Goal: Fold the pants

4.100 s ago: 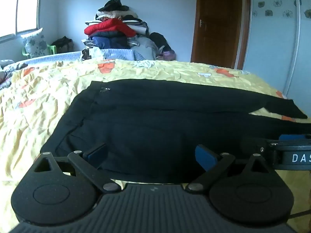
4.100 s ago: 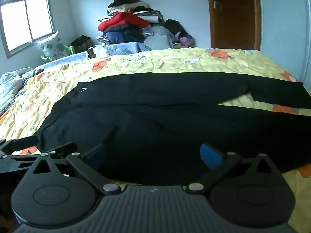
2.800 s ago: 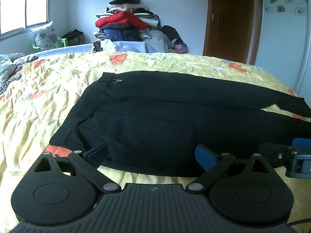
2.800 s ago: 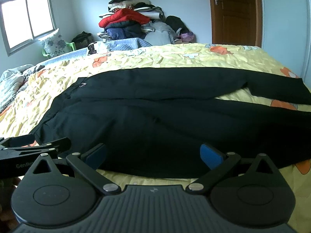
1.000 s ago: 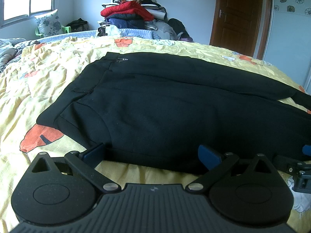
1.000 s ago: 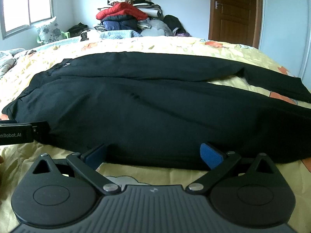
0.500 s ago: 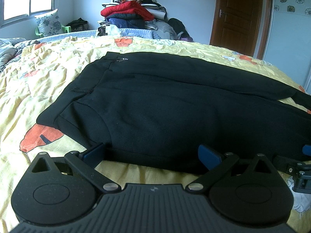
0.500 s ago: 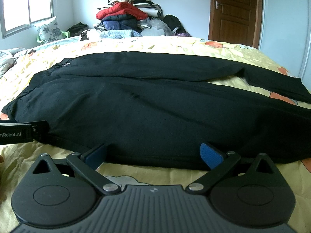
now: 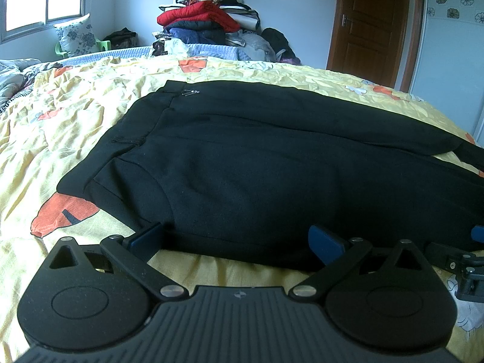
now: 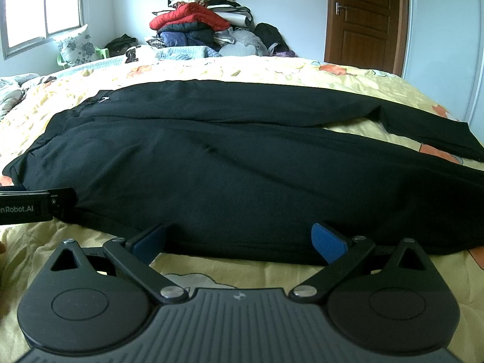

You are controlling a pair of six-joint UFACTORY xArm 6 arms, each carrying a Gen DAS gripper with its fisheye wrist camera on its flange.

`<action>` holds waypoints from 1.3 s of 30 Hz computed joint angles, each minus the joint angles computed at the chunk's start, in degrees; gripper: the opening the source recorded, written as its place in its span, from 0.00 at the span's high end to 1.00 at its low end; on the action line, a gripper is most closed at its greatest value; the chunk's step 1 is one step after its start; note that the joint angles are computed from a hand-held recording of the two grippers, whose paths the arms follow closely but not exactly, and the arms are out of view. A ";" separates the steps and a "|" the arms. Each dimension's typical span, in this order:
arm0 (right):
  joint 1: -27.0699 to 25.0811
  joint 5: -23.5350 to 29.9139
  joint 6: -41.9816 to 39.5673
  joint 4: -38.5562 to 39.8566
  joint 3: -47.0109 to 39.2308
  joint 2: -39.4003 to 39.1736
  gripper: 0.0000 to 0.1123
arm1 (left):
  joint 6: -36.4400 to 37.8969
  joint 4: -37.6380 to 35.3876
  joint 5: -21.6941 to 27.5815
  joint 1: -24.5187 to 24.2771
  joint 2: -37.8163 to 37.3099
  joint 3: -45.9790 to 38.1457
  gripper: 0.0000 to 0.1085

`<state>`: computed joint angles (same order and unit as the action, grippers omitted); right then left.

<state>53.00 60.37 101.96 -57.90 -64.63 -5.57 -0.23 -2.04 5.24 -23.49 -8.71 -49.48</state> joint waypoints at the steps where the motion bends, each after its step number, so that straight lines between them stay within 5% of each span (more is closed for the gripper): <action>1: 0.05 0.03 0.05 0.00 -0.10 0.10 0.08 | 0.00 -0.01 -0.01 0.00 -0.03 0.04 0.05; 6: -0.38 -2.04 0.11 -0.27 1.20 -1.20 0.08 | 0.05 -0.06 0.01 0.00 0.01 -0.02 0.05; 13: -9.23 -22.42 1.08 -12.31 7.46 -9.47 0.08 | 0.12 -0.17 0.02 -0.02 0.00 -0.02 0.05; 17: -18.86 -33.15 -19.07 -6.16 2.60 -6.85 0.08 | 0.43 -0.62 -0.13 -0.08 0.10 -0.01 0.05; 22: -28.57 -42.52 -49.05 16.08 -8.59 6.08 0.08 | 3.09 -4.16 -0.83 -0.42 -0.07 0.40 0.05; 26: -31.90 -40.07 -73.04 35.76 -22.65 18.13 0.08 | 11.54 -13.84 0.58 -0.55 -0.51 -1.04 0.07; 33: -35.60 -28.22 -102.88 62.33 -47.00 36.51 0.09 | 4.44 -0.76 3.42 3.61 5.58 -12.53 0.06; 37: -37.35 -16.88 -112.58 70.59 -65.07 47.84 0.14 | -3.26 11.07 3.91 5.09 12.08 -20.69 0.06; 39: -38.40 -10.44 -115.33 74.48 -74.22 53.28 0.16 | 0.38 8.18 6.10 4.73 15.12 -25.20 0.06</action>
<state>14.60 49.93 -13.38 16.58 -138.85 47.71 0.15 6.14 11.34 -18.76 6.41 -74.68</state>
